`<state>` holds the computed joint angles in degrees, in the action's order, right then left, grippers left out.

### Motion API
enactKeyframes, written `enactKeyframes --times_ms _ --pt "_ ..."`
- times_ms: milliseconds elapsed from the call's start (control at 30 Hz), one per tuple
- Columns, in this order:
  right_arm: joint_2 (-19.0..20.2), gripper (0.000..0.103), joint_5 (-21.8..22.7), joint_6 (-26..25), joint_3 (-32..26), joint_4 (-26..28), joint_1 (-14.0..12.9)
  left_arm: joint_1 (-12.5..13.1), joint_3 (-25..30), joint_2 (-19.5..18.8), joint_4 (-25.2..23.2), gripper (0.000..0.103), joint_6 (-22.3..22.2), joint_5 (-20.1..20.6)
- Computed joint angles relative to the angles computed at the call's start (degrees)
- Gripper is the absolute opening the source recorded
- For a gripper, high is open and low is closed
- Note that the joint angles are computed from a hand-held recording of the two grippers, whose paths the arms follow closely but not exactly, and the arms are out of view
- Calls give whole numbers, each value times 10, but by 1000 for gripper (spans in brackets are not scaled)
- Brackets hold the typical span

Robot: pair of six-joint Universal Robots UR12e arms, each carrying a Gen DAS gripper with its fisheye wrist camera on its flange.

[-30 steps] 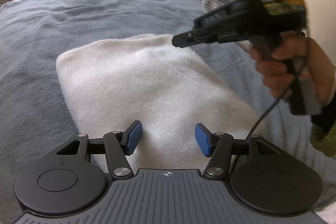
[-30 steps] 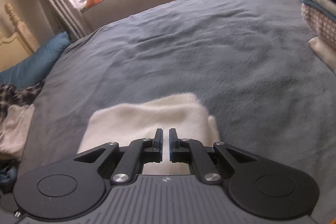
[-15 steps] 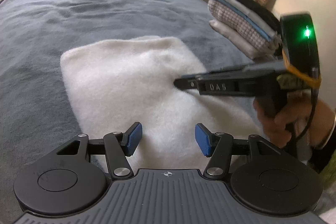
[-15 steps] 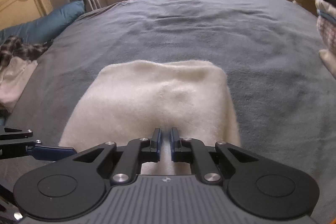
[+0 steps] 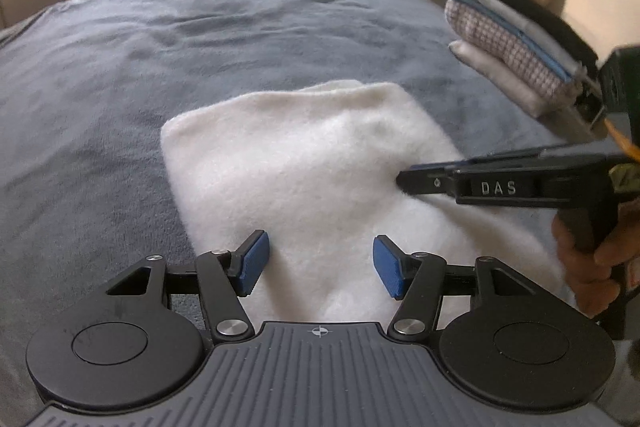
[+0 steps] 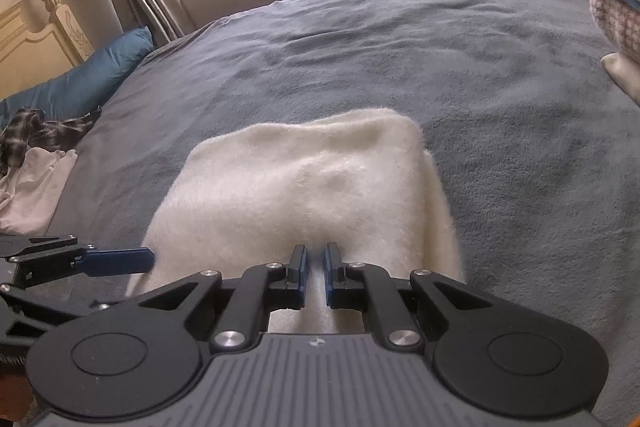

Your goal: Fold clothes

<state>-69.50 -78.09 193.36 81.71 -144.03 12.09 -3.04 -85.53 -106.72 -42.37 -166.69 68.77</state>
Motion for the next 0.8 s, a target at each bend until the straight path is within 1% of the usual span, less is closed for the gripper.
enactKeyframes --times_ms 233,800 --pt "0 8 -1 3 0 0 1 3 6 -2 -13 59 -15 -6" --pt "-1 8 -3 2 2 -3 1 0 6 -2 -14 59 -17 3"
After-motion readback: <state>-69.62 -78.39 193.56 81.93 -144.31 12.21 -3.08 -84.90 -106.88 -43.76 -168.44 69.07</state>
